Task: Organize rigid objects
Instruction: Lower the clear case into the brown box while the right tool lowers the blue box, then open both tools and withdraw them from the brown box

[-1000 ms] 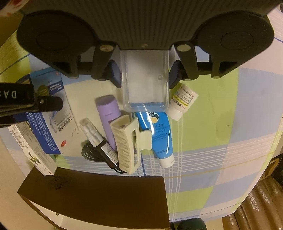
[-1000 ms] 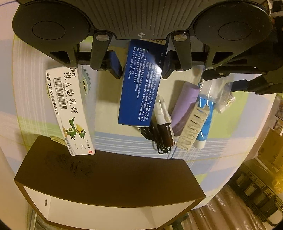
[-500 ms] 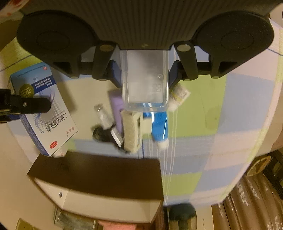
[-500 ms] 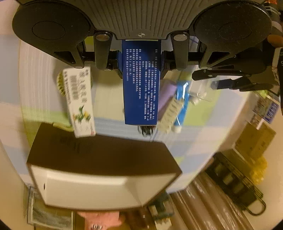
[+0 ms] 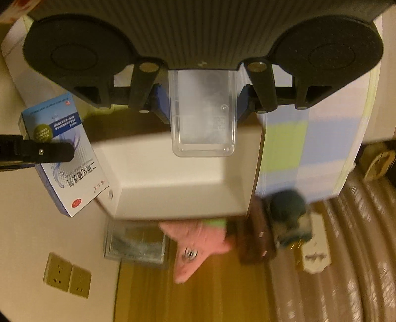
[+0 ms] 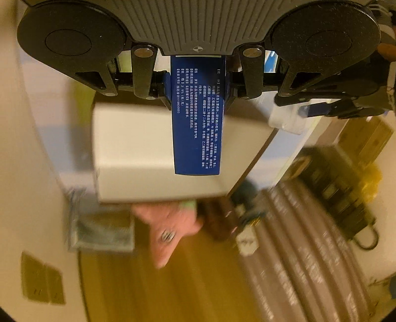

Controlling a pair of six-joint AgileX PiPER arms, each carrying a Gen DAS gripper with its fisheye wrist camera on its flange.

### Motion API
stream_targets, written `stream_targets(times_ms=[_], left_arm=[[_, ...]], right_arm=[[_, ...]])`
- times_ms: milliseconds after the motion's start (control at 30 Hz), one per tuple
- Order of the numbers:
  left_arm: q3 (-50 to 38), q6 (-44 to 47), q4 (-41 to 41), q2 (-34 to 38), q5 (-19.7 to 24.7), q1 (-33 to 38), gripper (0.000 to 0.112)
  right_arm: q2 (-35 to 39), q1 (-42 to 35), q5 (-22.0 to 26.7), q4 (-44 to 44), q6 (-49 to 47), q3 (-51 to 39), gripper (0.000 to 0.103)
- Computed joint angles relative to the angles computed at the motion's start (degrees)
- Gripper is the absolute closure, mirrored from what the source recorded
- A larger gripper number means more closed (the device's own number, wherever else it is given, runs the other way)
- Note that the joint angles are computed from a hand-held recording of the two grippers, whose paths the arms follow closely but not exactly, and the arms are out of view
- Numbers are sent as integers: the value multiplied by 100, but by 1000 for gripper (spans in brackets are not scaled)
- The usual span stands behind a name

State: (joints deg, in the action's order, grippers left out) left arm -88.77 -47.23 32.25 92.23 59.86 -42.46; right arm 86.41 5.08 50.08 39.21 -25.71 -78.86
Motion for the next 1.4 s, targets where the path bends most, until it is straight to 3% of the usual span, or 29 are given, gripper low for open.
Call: stream_targets(times_ms=[200,367,667,833,933,1067,1400], left_arm=[[-1763,1432,-710,1241,63,888,60],[-2907,2151,-1108,2219,231,1347,60],[-3504,2560,-1464,3114,420,1672,60],[-3974,2728,-1543,3493,561,1760,60],[-4036,2743,-1537,3592,436,1794,59],[-3978,2836,-1580,3572,363,1814,54],[-2536,2655,-1661,2421,-216,1719,54]], right_arm=[[938,169,-244,-868,969,-1281,64],[1790,258,-118,-1468,1521,-2103,64],[2705,354,134,-2380,2088,-2699,64],[2894,314,-3,-2528,2135,-2812,64],[2912,305,-224,-2505,2090,-2733,61],[2653,273,-546,-2190,1738,-2308,38],[1783,222,-680,-1748,1493,-1419,34]])
